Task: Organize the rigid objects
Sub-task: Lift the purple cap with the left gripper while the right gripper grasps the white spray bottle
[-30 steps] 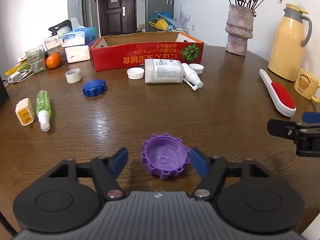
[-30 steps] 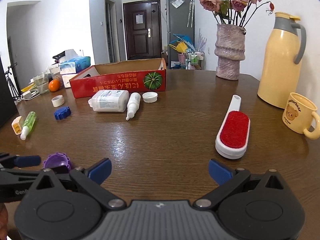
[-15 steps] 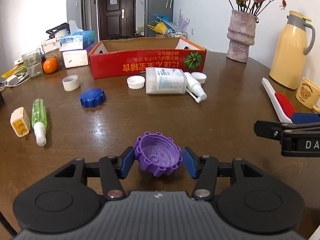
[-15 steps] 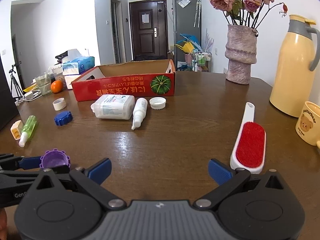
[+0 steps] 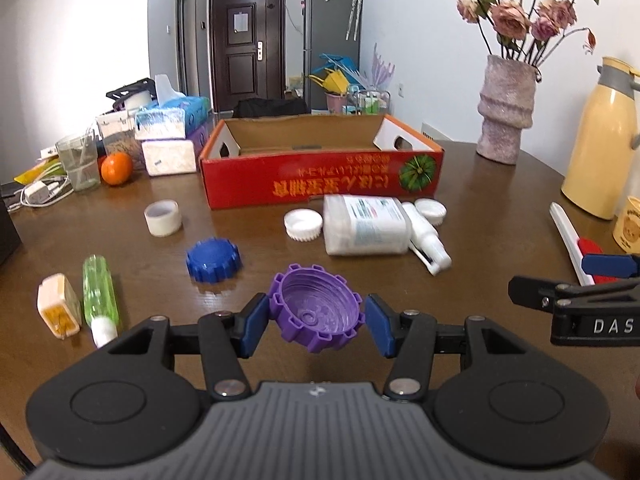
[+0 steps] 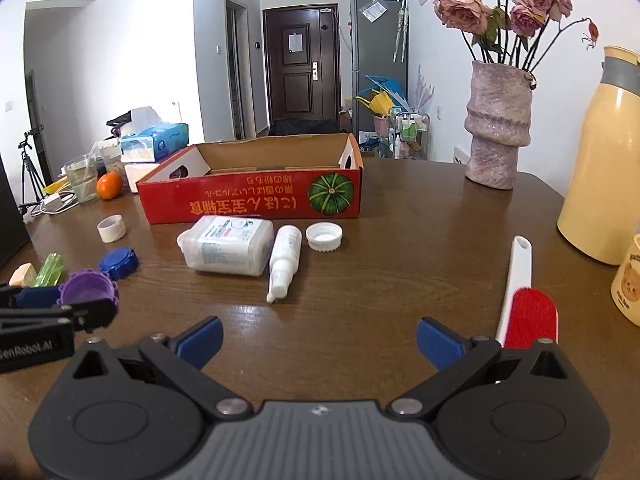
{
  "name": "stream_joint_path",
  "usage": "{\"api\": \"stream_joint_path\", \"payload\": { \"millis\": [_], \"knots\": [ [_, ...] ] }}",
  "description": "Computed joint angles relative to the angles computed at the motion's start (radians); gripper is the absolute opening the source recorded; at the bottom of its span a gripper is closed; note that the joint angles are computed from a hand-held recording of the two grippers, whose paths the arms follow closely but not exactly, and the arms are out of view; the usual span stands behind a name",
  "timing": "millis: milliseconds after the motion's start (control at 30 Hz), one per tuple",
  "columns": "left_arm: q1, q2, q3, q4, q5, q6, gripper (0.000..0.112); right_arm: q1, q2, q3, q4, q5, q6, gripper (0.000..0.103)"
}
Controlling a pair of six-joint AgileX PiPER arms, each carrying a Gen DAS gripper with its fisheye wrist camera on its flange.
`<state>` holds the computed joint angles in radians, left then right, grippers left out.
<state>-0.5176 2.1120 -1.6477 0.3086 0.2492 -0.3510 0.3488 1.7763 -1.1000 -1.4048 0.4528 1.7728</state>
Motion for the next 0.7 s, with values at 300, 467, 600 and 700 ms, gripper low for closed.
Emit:
{"api": "stream_joint_path", "payload": {
  "millis": [300, 467, 600, 700],
  "knots": [
    [0.030, 0.088, -0.183, -0.100, 0.065, 0.112, 0.054, -0.035, 0.101, -0.163, 0.110, -0.013, -0.164, 0.102],
    [0.042, 0.152, -0.316, -0.151, 0.129, 0.161, 0.054, -0.050, 0.170, -0.275, 0.209, -0.001, -0.305, 0.102],
    [0.045, 0.209, -0.437, -0.153, 0.185, 0.165, 0.054, -0.068, 0.227, -0.365, 0.308, 0.012, -0.432, 0.099],
    [0.048, 0.260, -0.543, -0.160, 0.238, 0.173, 0.054, -0.085, 0.283, -0.452, 0.407, 0.026, -0.554, 0.095]
  ]
}}
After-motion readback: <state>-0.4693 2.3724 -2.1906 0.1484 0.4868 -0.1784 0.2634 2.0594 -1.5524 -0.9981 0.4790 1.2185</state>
